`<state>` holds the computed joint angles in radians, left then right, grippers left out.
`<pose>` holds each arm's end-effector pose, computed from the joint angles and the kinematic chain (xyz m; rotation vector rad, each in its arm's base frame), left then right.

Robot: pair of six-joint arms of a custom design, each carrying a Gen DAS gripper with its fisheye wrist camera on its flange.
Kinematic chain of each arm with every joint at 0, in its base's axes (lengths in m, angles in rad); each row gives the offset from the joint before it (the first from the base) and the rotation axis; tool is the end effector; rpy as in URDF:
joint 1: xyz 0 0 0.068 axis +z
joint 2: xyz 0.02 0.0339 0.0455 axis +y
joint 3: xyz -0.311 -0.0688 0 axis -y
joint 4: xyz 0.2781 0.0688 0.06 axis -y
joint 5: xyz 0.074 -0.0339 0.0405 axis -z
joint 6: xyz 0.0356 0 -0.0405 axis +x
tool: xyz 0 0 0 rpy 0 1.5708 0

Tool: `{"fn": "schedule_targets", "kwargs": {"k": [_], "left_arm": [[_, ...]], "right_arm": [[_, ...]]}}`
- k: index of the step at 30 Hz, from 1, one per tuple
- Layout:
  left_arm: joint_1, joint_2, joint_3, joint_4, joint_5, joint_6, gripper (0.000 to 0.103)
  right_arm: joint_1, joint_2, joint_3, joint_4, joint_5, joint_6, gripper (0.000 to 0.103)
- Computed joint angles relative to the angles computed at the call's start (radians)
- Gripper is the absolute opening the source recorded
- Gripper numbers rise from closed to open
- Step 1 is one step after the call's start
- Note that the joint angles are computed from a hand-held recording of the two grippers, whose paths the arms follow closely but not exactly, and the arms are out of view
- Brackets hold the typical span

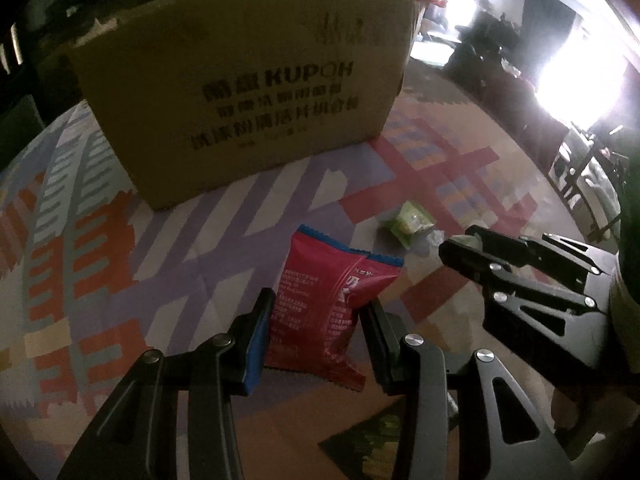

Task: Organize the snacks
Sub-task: 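Grasp the red bag with the left gripper while the right grasps the white wrapped candy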

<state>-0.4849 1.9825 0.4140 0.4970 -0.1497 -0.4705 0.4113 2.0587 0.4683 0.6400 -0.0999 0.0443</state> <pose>0.2302 -0.1153 0.0247 -0.0313 2.6283 -0.1330 0.2588 0.1168 0.0200 -0.5039 2.4920 0.3078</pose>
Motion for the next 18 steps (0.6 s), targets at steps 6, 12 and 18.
{"fn": "schedule_targets", "kwargs": {"k": [6, 12, 18], "left_arm": [[-0.038, -0.103, -0.035, -0.041, -0.067, -0.054, 0.042], [-0.072, -0.239, -0.074, -0.102, -0.115, -0.124, 0.042], [-0.102, -0.410, -0.096, -0.216, -0.190, -0.179, 0.042]], "right_arm": [[0.008, -0.077, -0.033, -0.014, -0.015, -0.030, 0.029], [0.015, -0.188, -0.068, -0.042, -0.027, -0.055, 0.029], [0.020, -0.318, -0.085, -0.088, -0.041, -0.067, 0.029]]}}
